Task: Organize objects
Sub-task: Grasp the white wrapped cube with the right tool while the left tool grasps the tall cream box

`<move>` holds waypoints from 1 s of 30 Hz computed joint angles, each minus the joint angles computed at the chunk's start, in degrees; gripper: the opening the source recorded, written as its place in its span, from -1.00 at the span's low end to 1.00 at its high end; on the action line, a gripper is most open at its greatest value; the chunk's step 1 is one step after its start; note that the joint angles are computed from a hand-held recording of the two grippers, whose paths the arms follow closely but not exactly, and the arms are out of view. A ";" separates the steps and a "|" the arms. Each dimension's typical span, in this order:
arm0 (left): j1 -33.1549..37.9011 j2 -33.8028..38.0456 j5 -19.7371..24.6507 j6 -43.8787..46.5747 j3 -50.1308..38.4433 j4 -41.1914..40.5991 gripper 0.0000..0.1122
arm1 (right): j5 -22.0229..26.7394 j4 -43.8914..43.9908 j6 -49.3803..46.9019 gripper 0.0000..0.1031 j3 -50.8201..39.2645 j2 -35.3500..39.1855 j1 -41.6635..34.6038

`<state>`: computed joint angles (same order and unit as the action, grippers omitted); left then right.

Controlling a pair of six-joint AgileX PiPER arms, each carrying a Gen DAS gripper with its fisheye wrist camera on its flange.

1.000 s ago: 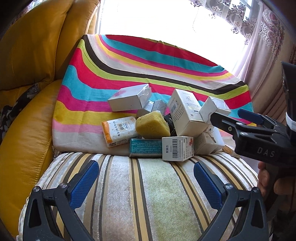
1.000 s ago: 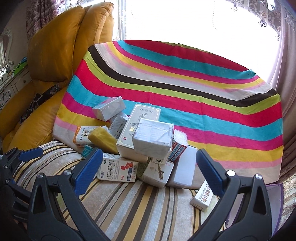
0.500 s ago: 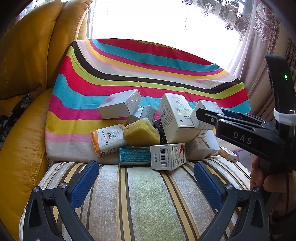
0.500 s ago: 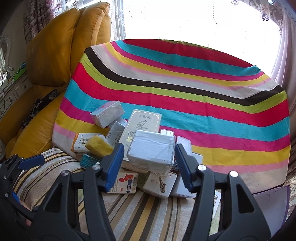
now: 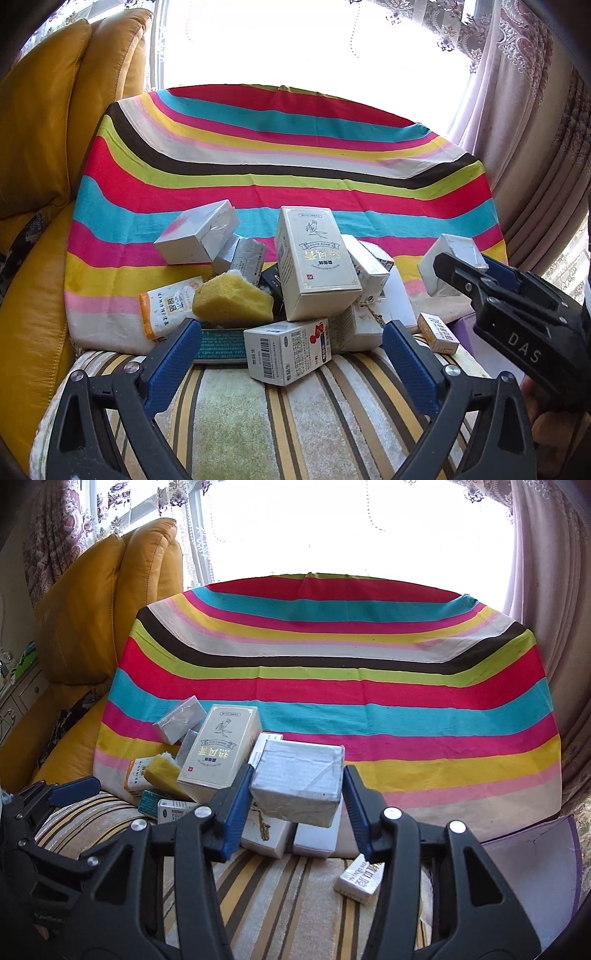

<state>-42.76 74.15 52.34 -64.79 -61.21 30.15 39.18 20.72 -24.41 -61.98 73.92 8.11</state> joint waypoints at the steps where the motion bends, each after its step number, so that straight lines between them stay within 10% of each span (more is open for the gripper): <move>1: 0.16 1.18 0.06 0.21 -1.06 -0.15 0.75 | 0.06 0.04 -0.14 0.02 0.39 -0.58 -1.06; 17: 2.51 15.60 7.17 2.68 -13.60 -2.44 0.61 | 5.96 13.96 -17.72 0.02 3.45 -4.77 -19.32; 24: 2.84 18.97 9.96 4.43 -16.88 -3.11 -0.04 | 9.68 18.74 -23.99 0.02 3.66 -4.48 -28.12; 30: 1.17 18.08 11.45 0.98 -16.47 0.17 -0.05 | 12.84 20.95 -28.15 0.02 3.17 -3.25 -34.49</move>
<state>-41.60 92.24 63.79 -63.82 -77.68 30.32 52.01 41.68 -52.56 -58.81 70.67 -26.38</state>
